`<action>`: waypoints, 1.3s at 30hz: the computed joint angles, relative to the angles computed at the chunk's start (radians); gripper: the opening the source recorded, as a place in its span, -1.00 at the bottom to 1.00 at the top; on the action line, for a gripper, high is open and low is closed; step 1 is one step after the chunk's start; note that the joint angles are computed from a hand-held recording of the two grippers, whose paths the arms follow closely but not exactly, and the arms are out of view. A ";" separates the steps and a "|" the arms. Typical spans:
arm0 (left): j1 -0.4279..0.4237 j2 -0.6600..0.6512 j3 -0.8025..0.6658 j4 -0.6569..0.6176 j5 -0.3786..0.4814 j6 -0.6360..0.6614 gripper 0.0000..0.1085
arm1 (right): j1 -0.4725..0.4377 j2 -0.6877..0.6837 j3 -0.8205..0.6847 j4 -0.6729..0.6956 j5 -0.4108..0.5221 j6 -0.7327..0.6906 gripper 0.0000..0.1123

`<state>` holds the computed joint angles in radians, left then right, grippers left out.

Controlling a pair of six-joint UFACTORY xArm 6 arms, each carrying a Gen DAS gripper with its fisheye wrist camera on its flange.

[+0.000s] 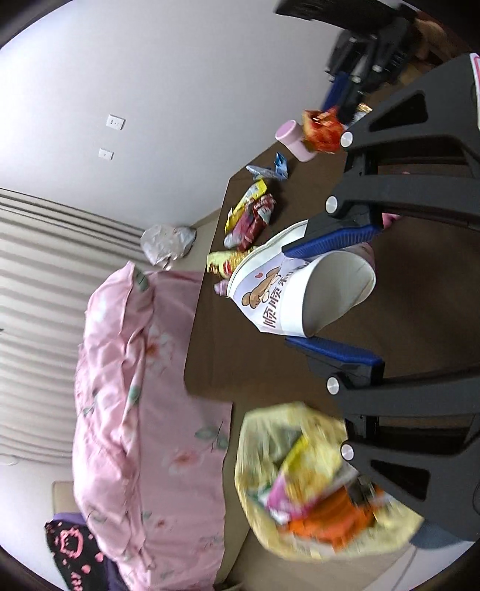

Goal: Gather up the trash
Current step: 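Carry the cup and red-gold wrapper over the yellow trash bag and open both tools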

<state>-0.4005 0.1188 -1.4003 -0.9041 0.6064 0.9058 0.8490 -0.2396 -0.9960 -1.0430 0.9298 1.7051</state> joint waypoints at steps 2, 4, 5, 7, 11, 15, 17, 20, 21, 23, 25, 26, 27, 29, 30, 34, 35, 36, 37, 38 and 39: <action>0.026 -0.038 0.037 -0.032 0.004 0.039 -0.24 | 0.015 0.018 -0.034 -0.013 0.012 -0.009 -0.58; 0.061 -0.074 0.065 -0.075 0.018 0.076 -0.24 | 0.030 0.042 -0.079 -0.033 0.026 -0.026 -0.58; 0.079 -0.085 0.070 -0.092 0.024 0.085 -0.24 | 0.031 0.051 -0.095 -0.039 0.025 -0.035 -0.58; 0.114 -0.109 0.082 -0.119 0.019 0.099 -0.24 | 0.032 0.079 -0.139 -0.055 0.020 -0.064 -0.58; 0.158 -0.119 0.081 -0.127 -0.026 0.109 -0.24 | 0.016 0.144 -0.227 -0.066 -0.016 -0.123 -0.58; 0.186 -0.098 0.065 -0.126 -0.059 0.101 -0.24 | -0.014 0.222 -0.320 -0.056 -0.075 -0.198 -0.58; 0.198 -0.086 0.056 -0.121 -0.081 0.094 -0.24 | -0.024 0.259 -0.364 -0.043 -0.097 -0.242 -0.58; 0.215 -0.062 0.037 -0.107 -0.109 0.078 -0.24 | -0.041 0.318 -0.435 -0.027 -0.128 -0.308 -0.58; 0.221 -0.051 0.028 -0.099 -0.118 0.068 -0.24 | -0.048 0.337 -0.456 -0.020 -0.139 -0.327 -0.58; 0.232 -0.030 0.012 -0.084 -0.126 0.046 -0.24 | -0.063 0.372 -0.497 -0.002 -0.161 -0.362 -0.58; 0.240 -0.009 -0.002 -0.068 -0.142 0.027 -0.24 | -0.072 0.395 -0.522 0.014 -0.174 -0.388 -0.58; 0.242 -0.001 -0.006 -0.065 -0.151 0.025 -0.24 | -0.079 0.411 -0.539 0.029 -0.186 -0.406 -0.58; 0.243 0.010 -0.013 -0.059 -0.168 0.024 -0.24 | -0.087 0.424 -0.552 0.043 -0.198 -0.418 -0.58; 0.242 0.034 -0.029 -0.028 -0.217 0.003 -0.24 | -0.100 0.443 -0.570 0.069 -0.223 -0.431 -0.58; 0.243 0.046 -0.039 -0.021 -0.229 0.000 -0.24 | -0.111 0.454 -0.579 0.088 -0.242 -0.438 -0.58; 0.240 0.094 -0.061 0.060 -0.324 -0.040 -0.24 | -0.136 0.486 -0.608 0.114 -0.268 -0.471 -0.58; 0.241 0.110 -0.072 0.086 -0.328 -0.061 -0.24 | -0.144 0.500 -0.621 0.125 -0.276 -0.489 -0.58; 0.243 0.128 -0.084 0.116 -0.324 -0.085 -0.24 | -0.148 0.511 -0.632 0.136 -0.279 -0.502 -0.58; 0.243 0.146 -0.097 0.139 -0.313 -0.104 -0.24 | -0.157 0.529 -0.650 0.159 -0.290 -0.528 -0.58; 0.242 0.161 -0.109 0.162 -0.304 -0.121 -0.24 | -0.168 0.551 -0.670 0.191 -0.310 -0.561 -0.58; 0.240 0.178 -0.119 0.181 -0.290 -0.135 -0.24 | -0.177 0.568 -0.686 0.216 -0.328 -0.589 -0.58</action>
